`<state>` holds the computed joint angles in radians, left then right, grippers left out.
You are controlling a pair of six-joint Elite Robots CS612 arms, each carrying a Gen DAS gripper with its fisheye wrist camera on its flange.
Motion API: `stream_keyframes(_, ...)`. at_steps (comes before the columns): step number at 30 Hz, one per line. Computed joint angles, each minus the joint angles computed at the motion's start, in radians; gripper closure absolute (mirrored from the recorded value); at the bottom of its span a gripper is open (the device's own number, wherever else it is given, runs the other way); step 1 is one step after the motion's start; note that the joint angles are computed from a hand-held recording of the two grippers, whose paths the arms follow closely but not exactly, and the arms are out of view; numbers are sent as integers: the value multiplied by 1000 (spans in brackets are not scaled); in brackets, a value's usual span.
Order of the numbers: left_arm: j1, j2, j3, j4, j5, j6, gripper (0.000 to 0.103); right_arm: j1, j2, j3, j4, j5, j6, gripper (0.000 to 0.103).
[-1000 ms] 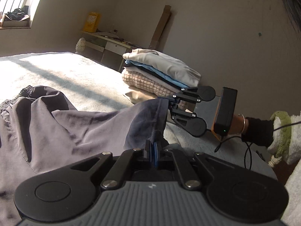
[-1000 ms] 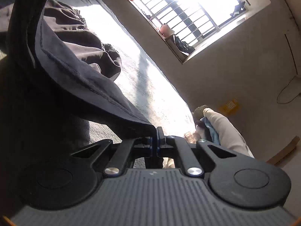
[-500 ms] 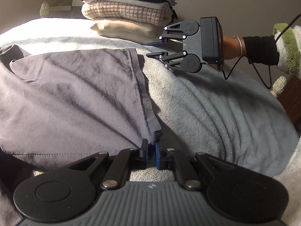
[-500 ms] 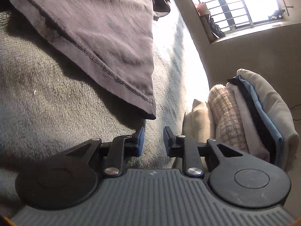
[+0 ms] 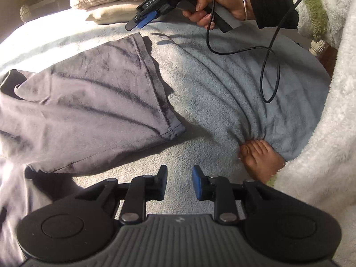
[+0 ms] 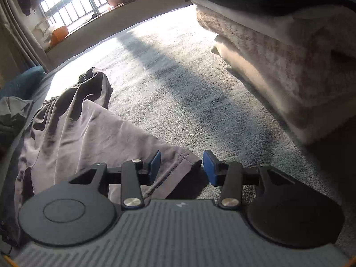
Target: Fold clothes
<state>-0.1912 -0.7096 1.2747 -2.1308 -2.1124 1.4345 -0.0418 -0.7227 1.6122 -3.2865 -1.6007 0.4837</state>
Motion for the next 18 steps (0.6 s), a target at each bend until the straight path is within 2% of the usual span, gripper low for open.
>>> stream_keyframes(2,1,7,-3,-74,-47,-101,74,5,9,-28,-21,23,-14,61)
stream_keyframes(5,-6,44,-21,-205,-130,-325,74,14,32,-94,5,67,-50,61)
stream_keyframes(10,-37,108,-55,-298,-163,-505,75,12,114,-303,145,162,-27,61)
stream_keyframes(13,-41,108,-53,-228,-154,-425,75,4,202,-487,275,240,8,60)
stream_keyframes(16,-42,106,-46,-171,-137,-348,75,1,298,-684,428,274,8,58)
stream_keyframes(18,-38,109,-42,-149,-130,-326,75,3,352,-790,510,279,6,58)
